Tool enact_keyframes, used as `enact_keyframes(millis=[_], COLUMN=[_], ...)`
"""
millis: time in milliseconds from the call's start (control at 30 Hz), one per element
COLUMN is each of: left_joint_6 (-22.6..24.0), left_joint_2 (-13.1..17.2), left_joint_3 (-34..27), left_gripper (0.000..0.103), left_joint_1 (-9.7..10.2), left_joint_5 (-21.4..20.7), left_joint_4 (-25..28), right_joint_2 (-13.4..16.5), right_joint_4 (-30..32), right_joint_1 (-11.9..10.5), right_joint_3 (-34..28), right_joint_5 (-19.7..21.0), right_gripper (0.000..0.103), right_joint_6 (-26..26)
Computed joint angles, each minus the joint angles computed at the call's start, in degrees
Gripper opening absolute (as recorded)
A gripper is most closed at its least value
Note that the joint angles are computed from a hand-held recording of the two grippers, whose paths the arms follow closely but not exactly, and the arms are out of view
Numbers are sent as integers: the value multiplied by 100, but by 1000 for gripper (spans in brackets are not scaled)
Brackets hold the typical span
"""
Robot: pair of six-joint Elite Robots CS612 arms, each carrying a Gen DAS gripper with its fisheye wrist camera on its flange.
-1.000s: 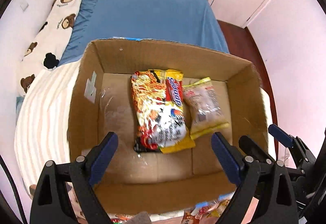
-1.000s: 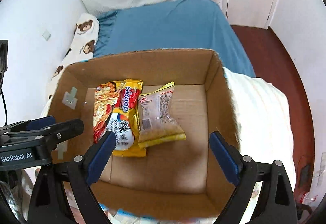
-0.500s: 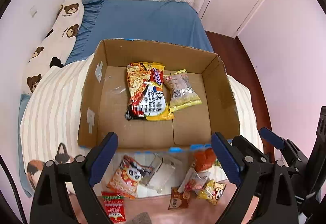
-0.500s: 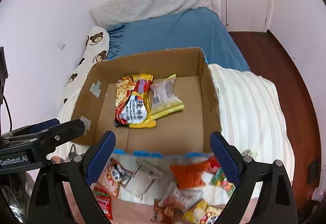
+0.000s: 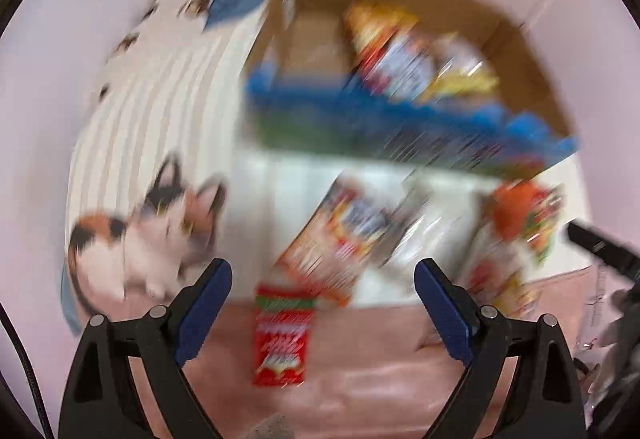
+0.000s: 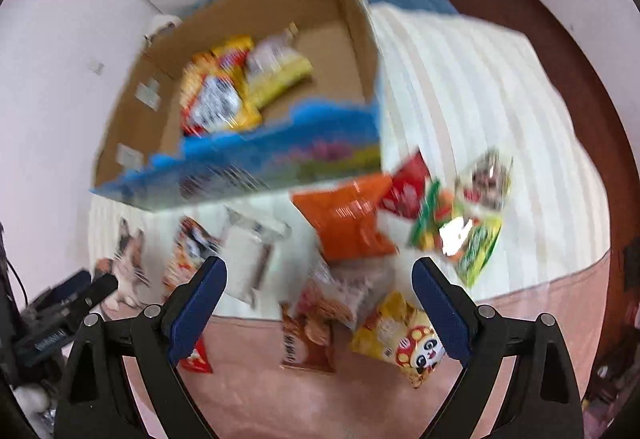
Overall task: Organize snacks
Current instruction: 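Grasp the panda chip bag with the left tool while the right tool grasps the orange packet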
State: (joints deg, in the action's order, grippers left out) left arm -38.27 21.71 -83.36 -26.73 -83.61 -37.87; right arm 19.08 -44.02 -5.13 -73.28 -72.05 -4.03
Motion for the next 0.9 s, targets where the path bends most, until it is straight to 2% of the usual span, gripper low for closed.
enact_keyframes(millis=[133, 300, 367, 433, 500, 533, 633, 667, 700, 767, 833, 900], left_joint_6=[-369, -471, -358, -235, -189, -221, -226, -212, -170, -74, 175, 559], left_joint_2=[347, 643, 705, 755, 768, 762, 693, 652, 618, 532, 438, 347], left_joint_3=[-439, -719, -746, -725, -683, -672, -633, -588, -557, -434, -227, 44], left_gripper=[94, 94, 94, 94, 94, 93, 93, 93, 93, 93, 93, 93], left_joint_1=[104, 137, 122, 110, 88, 70, 20, 15, 6, -24, -40, -68], left_joint_5=[-259, -356, -348, -403, -385, -325, -200, -154, -118, 10, 95, 183], left_joint_4=[632, 1234, 1312, 1378, 1429, 1451, 1243, 1192, 1048, 831, 588, 335], right_joint_2=[179, 423, 480, 548, 602, 583, 429, 388, 345, 317, 299, 305], right_joint_4=[310, 122, 69, 19, 2, 117, 788, 1023, 1361, 1626, 1382, 771], right_joint_1=[41, 227, 310, 426, 494, 489, 333, 258, 148, 35, 8, 35], right_joint_3=[-27, -92, -101, -126, -165, -127, 140, 220, 326, 391, 313, 154], right_joint_5=[-68, -407, -613, -1002, -1293, -1288, -679, -372, 103, 587, 529, 175], right_gripper=[96, 94, 87, 64, 59, 54, 52, 52, 53, 60, 81, 82], right_joint_6=[-149, -681, -988, -1380, -1525, -1414, -793, -588, -308, -124, -179, -331])
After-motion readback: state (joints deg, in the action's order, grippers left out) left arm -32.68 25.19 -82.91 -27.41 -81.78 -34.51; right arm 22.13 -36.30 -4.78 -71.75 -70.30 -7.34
